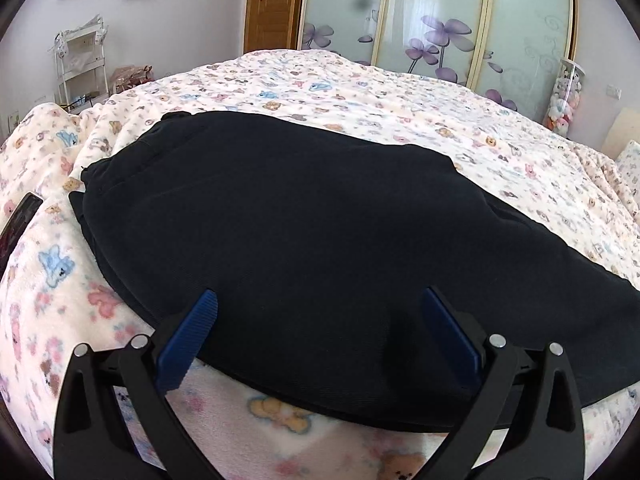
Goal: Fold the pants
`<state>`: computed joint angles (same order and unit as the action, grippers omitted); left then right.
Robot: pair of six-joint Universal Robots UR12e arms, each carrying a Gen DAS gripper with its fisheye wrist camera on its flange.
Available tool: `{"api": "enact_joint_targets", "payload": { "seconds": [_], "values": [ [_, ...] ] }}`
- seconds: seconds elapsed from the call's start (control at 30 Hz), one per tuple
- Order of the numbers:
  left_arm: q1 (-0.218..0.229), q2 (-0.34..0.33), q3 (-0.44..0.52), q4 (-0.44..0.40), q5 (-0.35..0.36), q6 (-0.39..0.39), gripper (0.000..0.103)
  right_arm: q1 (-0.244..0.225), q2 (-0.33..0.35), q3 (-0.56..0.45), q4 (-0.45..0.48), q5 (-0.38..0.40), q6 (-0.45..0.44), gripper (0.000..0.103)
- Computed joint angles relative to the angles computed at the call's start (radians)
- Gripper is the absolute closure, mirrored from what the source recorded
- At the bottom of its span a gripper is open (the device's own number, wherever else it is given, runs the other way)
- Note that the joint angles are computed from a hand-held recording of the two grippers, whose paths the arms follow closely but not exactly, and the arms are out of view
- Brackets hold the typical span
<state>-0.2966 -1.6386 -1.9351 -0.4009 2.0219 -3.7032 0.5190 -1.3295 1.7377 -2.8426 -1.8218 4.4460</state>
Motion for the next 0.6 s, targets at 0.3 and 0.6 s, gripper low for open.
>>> {"api": "enact_joint_targets", "payload": {
  "seconds": [0.3,0.6],
  "values": [
    [0.004,0.002,-0.002,-0.004,-0.005,0.002,0.002,0.006,0.022,-0.024,0.075,-0.112,0.042,0.043],
    [0.003,0.002,-0.001,-0.005,-0.006,0.002,0.002,0.016,0.018,0.026,-0.064,-0.153,0.094,0.085]
  ]
}}
